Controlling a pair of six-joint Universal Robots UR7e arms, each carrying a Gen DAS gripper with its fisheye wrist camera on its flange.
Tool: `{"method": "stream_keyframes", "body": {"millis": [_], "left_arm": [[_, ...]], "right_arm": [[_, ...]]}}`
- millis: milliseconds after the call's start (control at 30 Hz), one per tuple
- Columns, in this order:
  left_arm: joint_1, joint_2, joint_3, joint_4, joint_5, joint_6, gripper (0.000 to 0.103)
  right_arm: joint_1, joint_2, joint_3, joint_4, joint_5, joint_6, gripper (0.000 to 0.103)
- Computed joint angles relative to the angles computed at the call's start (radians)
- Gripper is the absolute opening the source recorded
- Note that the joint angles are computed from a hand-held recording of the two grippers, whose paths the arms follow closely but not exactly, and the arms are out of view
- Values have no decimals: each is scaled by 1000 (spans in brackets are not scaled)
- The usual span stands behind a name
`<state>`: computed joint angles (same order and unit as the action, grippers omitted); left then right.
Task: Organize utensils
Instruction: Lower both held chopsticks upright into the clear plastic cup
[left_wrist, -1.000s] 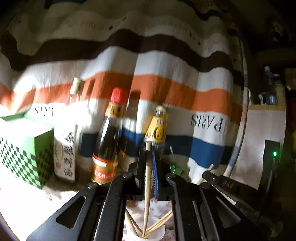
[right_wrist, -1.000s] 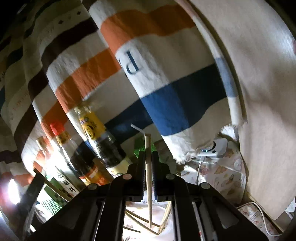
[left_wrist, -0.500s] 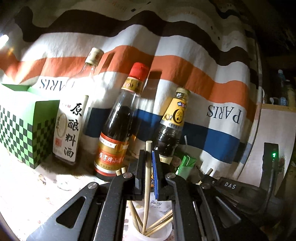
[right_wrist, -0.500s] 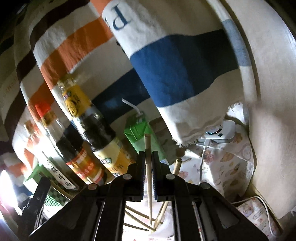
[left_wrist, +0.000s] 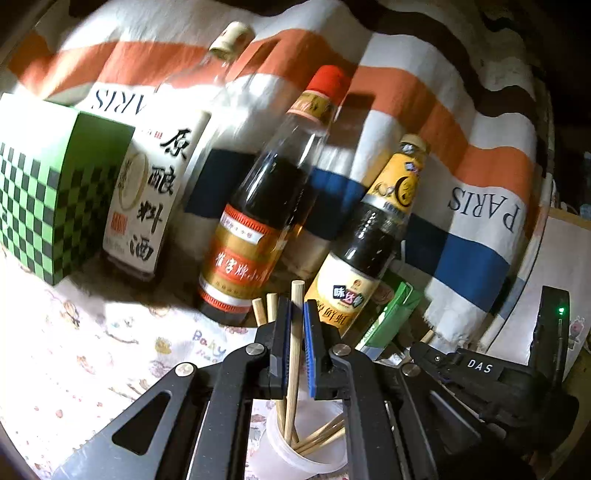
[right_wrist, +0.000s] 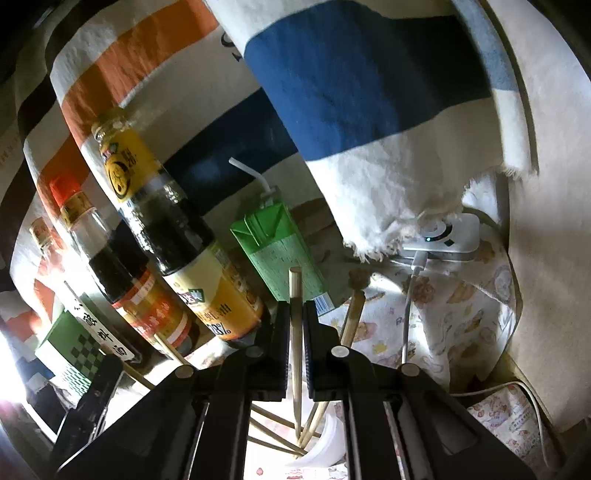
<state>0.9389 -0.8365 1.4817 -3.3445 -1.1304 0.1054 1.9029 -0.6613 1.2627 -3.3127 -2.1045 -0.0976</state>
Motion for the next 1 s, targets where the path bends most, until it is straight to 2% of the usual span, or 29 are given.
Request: {"method": "stream_keyframes", "body": {"millis": [467, 1000], "left_arm": [[8, 13, -5, 40, -7, 2, 6], [17, 25, -26, 79, 31, 10, 6]], "right_arm": [[-8, -3, -11, 88, 13, 35, 8], [-12, 5, -33, 116, -31, 58, 8]]}}
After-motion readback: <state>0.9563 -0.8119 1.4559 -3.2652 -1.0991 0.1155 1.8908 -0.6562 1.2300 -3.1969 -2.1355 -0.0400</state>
